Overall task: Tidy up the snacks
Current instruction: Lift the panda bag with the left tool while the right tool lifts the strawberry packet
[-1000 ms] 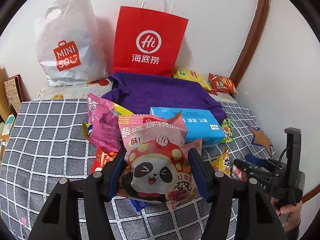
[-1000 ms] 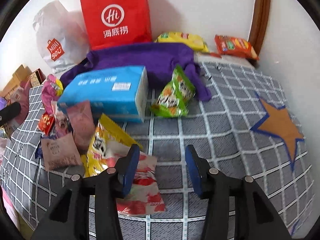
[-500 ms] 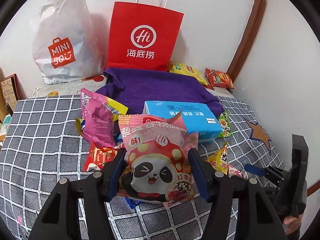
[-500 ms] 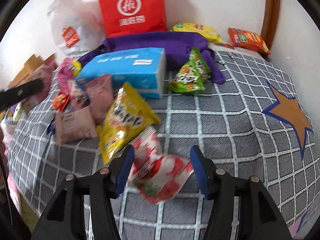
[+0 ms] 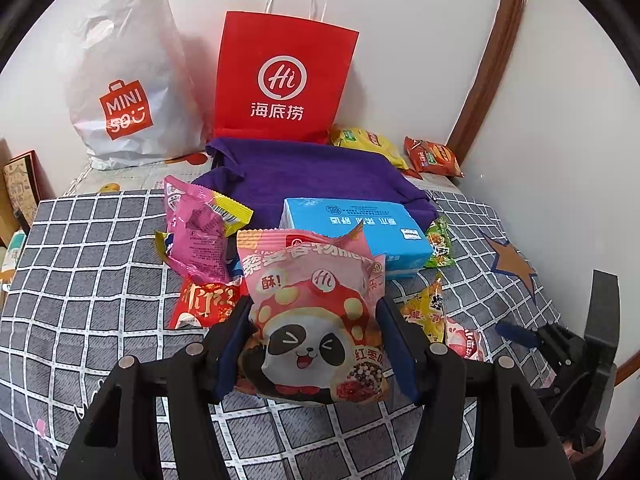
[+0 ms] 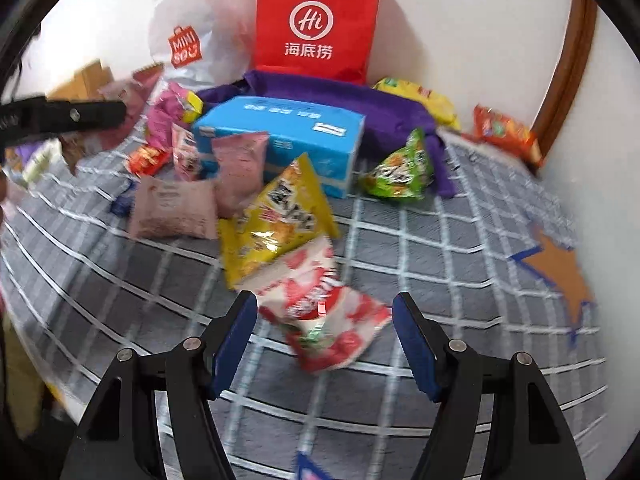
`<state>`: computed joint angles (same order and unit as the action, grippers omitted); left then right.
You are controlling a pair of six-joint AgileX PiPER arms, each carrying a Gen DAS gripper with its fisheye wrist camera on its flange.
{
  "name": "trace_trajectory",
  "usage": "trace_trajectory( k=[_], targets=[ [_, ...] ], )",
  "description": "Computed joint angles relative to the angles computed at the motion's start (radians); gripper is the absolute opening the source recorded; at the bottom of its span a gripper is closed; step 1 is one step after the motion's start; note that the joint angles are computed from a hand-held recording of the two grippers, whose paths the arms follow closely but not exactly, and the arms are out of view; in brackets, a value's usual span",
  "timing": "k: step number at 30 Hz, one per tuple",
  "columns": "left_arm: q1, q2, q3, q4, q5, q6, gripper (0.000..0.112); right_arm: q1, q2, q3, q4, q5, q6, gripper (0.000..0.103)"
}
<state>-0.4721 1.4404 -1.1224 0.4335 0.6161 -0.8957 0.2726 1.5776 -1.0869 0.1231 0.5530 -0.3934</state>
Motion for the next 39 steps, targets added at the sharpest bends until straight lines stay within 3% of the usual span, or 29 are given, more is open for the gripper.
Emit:
trace_trajectory(
  k=[3, 7, 11, 16, 18, 25, 29, 32, 39],
  targets=[
    [-0.003, -0.007, 0.002, -0.009, 0.0, 0.004, 0.06, -0.008, 0.005, 0.002, 0.0, 0.019, -0.045, 0.069],
    [-0.011, 0.002, -0.015, -0.003, 0.008, -0.001, 0.06, -0.012, 0.018, 0.026, 0.005, -0.027, -0.088, 0.069],
    [-0.024, 0.017, -0.037, 0.0, 0.023, 0.0, 0.06, 0.006, 0.071, -0.013, -0.059, -0.06, -0.012, 0.069],
    [-0.034, 0.028, -0.049, 0.006, 0.029, 0.0, 0.06, -0.007, 0.127, -0.067, 0.021, -0.061, -0.069, 0.069],
    [-0.03, 0.034, -0.052, 0.002, 0.031, 0.003, 0.06, -0.021, 0.136, -0.08, 0.073, -0.044, -0.101, 0.059],
    [-0.009, 0.052, -0.076, -0.026, 0.03, 0.036, 0.06, -0.046, 0.104, -0.107, 0.097, -0.005, -0.083, 0.054],
    [0.006, 0.071, -0.121, -0.06, 0.036, 0.083, 0.06, -0.061, 0.108, -0.187, 0.133, 0.046, -0.072, 0.03],
    [0.016, 0.085, -0.156, -0.08, 0.043, 0.122, 0.06, -0.068, 0.14, -0.269, 0.19, 0.084, -0.104, 0.03],
    [0.023, 0.096, -0.178, -0.082, 0.051, 0.148, 0.06, -0.027, 0.223, -0.366, 0.078, 0.135, -0.105, 0.026]
  ],
)
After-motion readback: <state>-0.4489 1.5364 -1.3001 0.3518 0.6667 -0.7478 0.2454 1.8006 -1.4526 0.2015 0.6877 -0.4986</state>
